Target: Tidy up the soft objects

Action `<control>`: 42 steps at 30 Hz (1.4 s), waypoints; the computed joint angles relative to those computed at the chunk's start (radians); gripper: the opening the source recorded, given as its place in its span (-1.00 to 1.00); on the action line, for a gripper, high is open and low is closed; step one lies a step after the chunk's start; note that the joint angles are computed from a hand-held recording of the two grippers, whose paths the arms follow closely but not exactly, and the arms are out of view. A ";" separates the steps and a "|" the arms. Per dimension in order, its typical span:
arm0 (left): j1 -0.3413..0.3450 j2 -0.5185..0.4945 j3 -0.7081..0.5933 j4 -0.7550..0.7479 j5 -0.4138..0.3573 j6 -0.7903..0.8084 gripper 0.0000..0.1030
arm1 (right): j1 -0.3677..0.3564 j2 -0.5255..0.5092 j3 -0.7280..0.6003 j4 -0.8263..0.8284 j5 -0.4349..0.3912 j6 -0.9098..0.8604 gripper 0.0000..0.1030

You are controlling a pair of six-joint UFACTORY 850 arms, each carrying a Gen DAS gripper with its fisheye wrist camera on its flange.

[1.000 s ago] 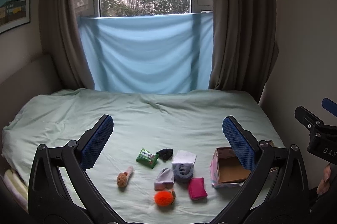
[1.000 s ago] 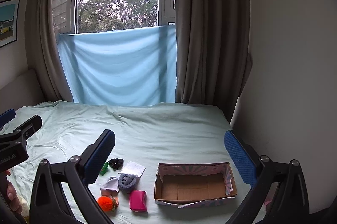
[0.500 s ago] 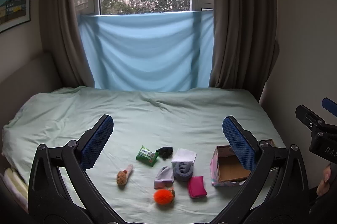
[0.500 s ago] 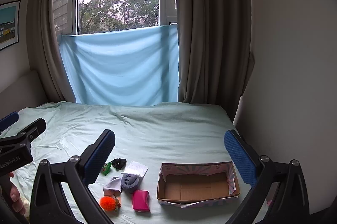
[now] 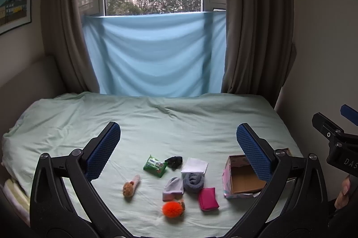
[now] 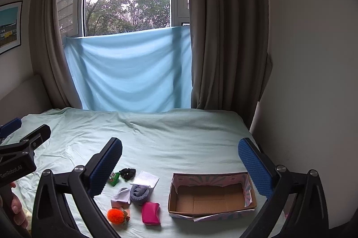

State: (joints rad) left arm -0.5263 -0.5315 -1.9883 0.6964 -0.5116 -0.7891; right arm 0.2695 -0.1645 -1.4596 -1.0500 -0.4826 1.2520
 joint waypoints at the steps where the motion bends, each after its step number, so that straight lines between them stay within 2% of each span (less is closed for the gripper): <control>1: 0.000 0.000 0.000 0.000 0.000 0.000 0.99 | 0.005 0.001 0.001 -0.008 -0.002 0.011 0.99; 26: -0.005 -0.019 -0.029 -0.028 -0.025 0.028 0.99 | 0.009 0.006 0.013 -0.025 -0.003 0.026 0.99; 34: 0.009 -0.019 -0.028 -0.029 -0.096 -0.020 1.00 | -0.012 0.006 0.009 0.099 0.032 -0.111 0.99; 38: 0.023 0.000 0.022 -0.005 -0.132 -0.078 1.00 | -0.022 -0.004 0.020 0.213 0.088 -0.224 0.99; 42: 0.045 0.039 0.114 0.029 -0.129 -0.110 1.00 | -0.018 -0.025 0.036 0.298 0.124 -0.287 0.99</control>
